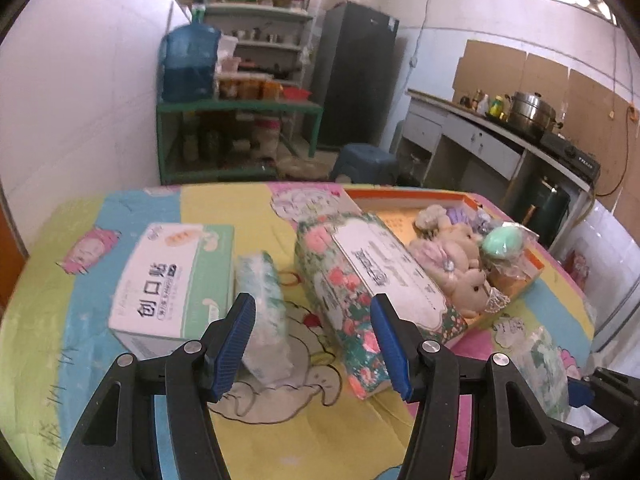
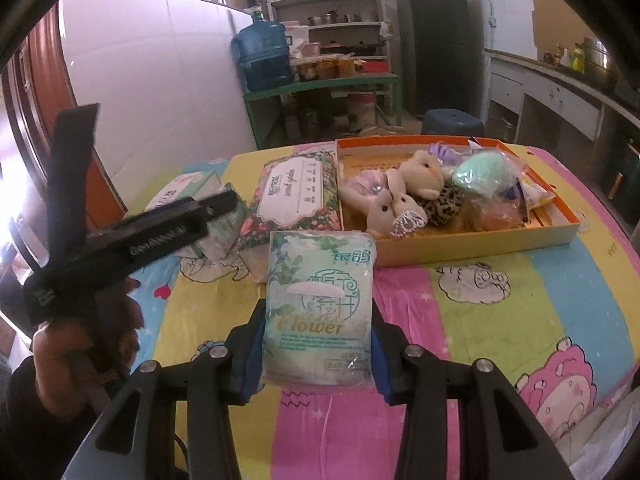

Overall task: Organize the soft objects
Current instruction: 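Grasp the white Flower tissue pack with the left tool while the right tool holds its pack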

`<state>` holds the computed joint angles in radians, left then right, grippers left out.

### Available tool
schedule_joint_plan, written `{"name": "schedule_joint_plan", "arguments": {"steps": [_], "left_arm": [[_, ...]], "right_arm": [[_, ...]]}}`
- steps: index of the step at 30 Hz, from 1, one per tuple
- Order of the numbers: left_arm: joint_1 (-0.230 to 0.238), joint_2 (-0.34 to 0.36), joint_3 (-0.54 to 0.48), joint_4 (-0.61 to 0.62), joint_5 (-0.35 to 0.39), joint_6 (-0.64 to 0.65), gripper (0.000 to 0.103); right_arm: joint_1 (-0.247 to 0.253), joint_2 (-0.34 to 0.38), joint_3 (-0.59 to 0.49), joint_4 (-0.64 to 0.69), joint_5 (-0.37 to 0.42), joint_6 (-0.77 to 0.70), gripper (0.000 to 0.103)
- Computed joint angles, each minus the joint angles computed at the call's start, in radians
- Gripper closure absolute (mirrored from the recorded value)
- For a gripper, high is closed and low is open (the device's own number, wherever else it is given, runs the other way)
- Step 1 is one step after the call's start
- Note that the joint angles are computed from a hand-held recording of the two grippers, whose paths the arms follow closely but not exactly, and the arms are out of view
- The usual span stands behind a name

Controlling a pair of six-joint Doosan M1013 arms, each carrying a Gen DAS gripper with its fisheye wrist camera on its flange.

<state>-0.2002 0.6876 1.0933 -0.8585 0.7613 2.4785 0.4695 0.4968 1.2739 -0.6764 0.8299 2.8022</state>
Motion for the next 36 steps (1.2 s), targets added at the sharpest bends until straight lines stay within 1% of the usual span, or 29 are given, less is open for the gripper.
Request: {"name": "schedule_joint_plan", "arguments": {"steps": [2,4,5,11,17,19,22,23,25,27,28,31,33,36], "left_arm": [[-0.006,-0.007,0.013,0.006,-0.026,0.011,0.042],[-0.018,-0.012,0.023,0.063,-0.069,-0.013,0.043],[-0.02,-0.016,0.031,0.067,-0.089,-0.011,0.043],[-0.023,-0.019,0.036,0.126,-0.138,-0.058,0.043],[-0.033,-0.014,0.03,0.168,-0.154,-0.068,0.043],[-0.033,-0.013,0.027,0.171,-0.143,-0.07,0.043],[-0.024,-0.013,0.02,0.141,-0.095,-0.06,0.043],[-0.021,-0.017,0.027,0.12,-0.089,-0.044,0.043],[-0.02,-0.028,0.044,0.114,-0.104,-0.025,0.043],[-0.022,-0.025,0.035,0.166,-0.083,-0.076,0.043],[-0.022,-0.025,0.036,0.171,-0.082,-0.09,0.043],[-0.023,-0.028,0.048,0.191,-0.114,-0.127,0.043],[-0.02,-0.024,0.047,0.203,-0.122,-0.16,0.043],[-0.023,-0.007,0.023,0.257,-0.123,-0.233,0.042]], "right_arm": [[-0.003,-0.002,0.006,-0.009,-0.015,0.002,0.058],[-0.007,-0.006,0.015,-0.008,-0.036,0.007,0.058],[-0.01,-0.007,0.019,-0.002,-0.047,0.007,0.058],[-0.025,-0.014,0.043,0.033,-0.099,0.005,0.058],[-0.028,-0.017,0.051,0.03,-0.112,0.012,0.058],[-0.029,-0.018,0.054,0.03,-0.115,0.022,0.058],[-0.033,-0.02,0.06,0.035,-0.122,0.031,0.058],[-0.033,-0.02,0.061,0.035,-0.124,0.033,0.058],[-0.034,-0.021,0.063,0.036,-0.128,0.034,0.058],[-0.036,-0.021,0.064,0.042,-0.136,0.032,0.058],[-0.036,-0.02,0.064,0.045,-0.14,0.029,0.058],[-0.037,-0.017,0.063,0.053,-0.142,0.019,0.058],[-0.039,-0.016,0.064,0.063,-0.144,0.011,0.058],[-0.042,-0.019,0.07,0.077,-0.161,0.012,0.058]]}}
